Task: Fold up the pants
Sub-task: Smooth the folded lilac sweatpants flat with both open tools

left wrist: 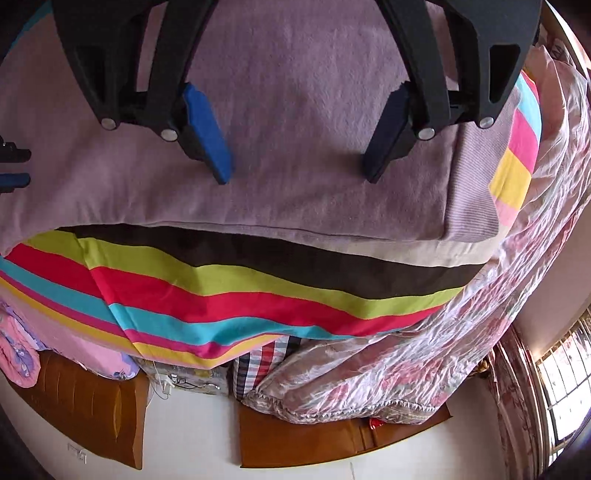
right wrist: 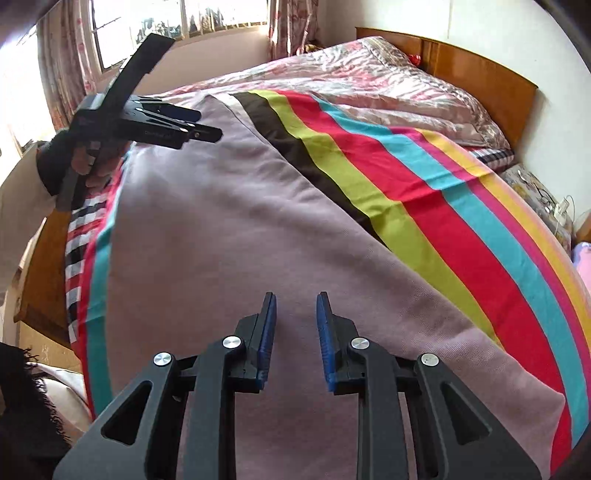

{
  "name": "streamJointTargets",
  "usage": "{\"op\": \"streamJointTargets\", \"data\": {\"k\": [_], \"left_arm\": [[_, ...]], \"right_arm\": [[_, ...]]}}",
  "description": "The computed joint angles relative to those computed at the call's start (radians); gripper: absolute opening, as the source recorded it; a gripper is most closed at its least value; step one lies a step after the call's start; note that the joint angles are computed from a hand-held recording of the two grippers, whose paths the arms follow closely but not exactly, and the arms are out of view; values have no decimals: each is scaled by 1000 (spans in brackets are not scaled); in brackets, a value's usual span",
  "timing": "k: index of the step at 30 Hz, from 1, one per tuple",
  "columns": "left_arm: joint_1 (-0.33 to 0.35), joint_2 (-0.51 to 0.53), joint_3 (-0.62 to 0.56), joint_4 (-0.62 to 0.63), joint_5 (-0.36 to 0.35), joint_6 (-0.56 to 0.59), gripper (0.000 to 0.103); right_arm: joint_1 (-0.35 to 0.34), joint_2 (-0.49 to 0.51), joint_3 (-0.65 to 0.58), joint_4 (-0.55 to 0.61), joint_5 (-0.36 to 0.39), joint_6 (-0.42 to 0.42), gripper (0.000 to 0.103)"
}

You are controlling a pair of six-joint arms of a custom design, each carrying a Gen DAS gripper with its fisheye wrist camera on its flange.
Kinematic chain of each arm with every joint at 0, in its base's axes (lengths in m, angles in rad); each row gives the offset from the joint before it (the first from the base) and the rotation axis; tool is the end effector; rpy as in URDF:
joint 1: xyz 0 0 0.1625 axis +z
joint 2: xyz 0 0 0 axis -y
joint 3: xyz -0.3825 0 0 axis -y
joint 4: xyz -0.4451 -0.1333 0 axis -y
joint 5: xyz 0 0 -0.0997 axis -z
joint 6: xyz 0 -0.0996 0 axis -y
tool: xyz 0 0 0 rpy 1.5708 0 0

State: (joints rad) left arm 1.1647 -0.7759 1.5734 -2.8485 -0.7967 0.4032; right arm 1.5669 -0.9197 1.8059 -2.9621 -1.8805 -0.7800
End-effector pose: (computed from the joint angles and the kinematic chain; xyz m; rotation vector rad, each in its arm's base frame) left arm -0.0922 -0.7281 0.0948 0.6981 2.2159 -0.5673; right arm 0.1004 -0.6468 0.0872 0.8967 -2.4735 0.4702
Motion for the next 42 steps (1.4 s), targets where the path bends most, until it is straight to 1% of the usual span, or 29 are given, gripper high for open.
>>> {"op": "streamJointTargets", "data": {"k": [1, 2, 4, 5, 6, 7, 8, 10, 11, 13, 14, 16, 17, 18, 19, 20, 21, 22, 23, 24, 25, 26, 29, 31, 33, 34, 35, 39, 42], "left_arm": [[6, 22, -25, -11, -1, 25, 78], [11, 35, -45, -10, -9, 34, 79], [15, 51, -74, -7, -11, 34, 81], [16, 60, -83, -17, -8, 34, 83], [18, 67, -91, -25, -6, 32, 84], [20, 76, -96, -41, -1, 38, 86], [20, 87, -98, -66, 7, 55, 88], [20, 102, -99, -109, 19, 81, 90], [21, 107, -105, -114, 18, 82, 91], [25, 113, -113, -123, 12, 78, 93], [26, 118, -117, -131, 12, 82, 94], [22, 124, -115, -151, 26, 90, 95], [16, 128, -112, -168, 45, 99, 95], [1, 136, -105, -205, 87, 118, 95], [-22, 152, -97, -267, 151, 155, 94], [-48, 168, -86, -360, 199, 234, 92], [-79, 173, -64, -435, 221, 293, 92], [-113, 157, -20, -480, 215, 310, 94], [-143, 129, 28, -483, 172, 286, 95], [-169, 94, 77, -444, 102, 219, 97], [-191, 60, 114, -363, 12, 138, 101], [-209, 45, 131, -287, -78, 87, 101], [-255, 100, 94, -115, -278, 21, 101], [-280, 168, 39, -45, -352, -9, 101], [-302, 243, -22, -2, -398, -25, 101], [-311, 275, -54, 27, -411, -40, 101], [-320, 308, -81, 45, -419, -47, 101], [-354, 420, -169, 61, -378, -29, 101], [-368, 487, -227, 77, -324, -31, 101]], "right_arm": [[-28, -25, -4, 50, 70, 50, 23], [-49, -39, -7, 62, 98, 97, 23], [-56, -52, -3, -9, 55, 158, 24], [-65, -70, 5, -17, 64, 184, 25], [-79, -96, 23, -23, 100, 207, 27], [-90, -117, 41, -31, 129, 220, 31], [-97, -131, 55, -33, 136, 220, 38], [-98, -126, 54, -30, 81, 200, 44], [-106, -126, 55, -28, 90, 186, 44], [-117, -133, 50, -17, 122, 198, 43], [-115, -128, 51, -51, 112, 203, 43], [-91, -84, 29, -159, -10, 220, 43], [-88, -75, 23, -176, -39, 242, 44], [-90, -93, 34, -169, -27, 267, 44], [-95, -115, 53, -174, -5, 271, 47], [-93, -139, 80, -197, -4, 259, 51], [-90, -162, 109, -227, -20, 239, 55], [-88, -189, 141, -258, -38, 221, 62], [-91, -217, 172, -284, -51, 209, 67], [-98, -251, 205, -301, -55, 205, 68], [-109, -290, 240, -311, -55, 208, 68], [-122, -330, 274, -321, -59, 212, 68], [-154, -442, 370, -371, -113, 201, 68], [-187, -537, 440, -374, -136, 183, 68], [-223, -636, 511, -381, -170, 169, 68], [-246, -697, 551, -376, -182, 180, 68], [-277, -772, 600, -366, -169, 198, 68], [-449, -1137, 814, -278, -16, 291, 68], [-593, -1407, 957, -180, 107, 327, 68]]}}
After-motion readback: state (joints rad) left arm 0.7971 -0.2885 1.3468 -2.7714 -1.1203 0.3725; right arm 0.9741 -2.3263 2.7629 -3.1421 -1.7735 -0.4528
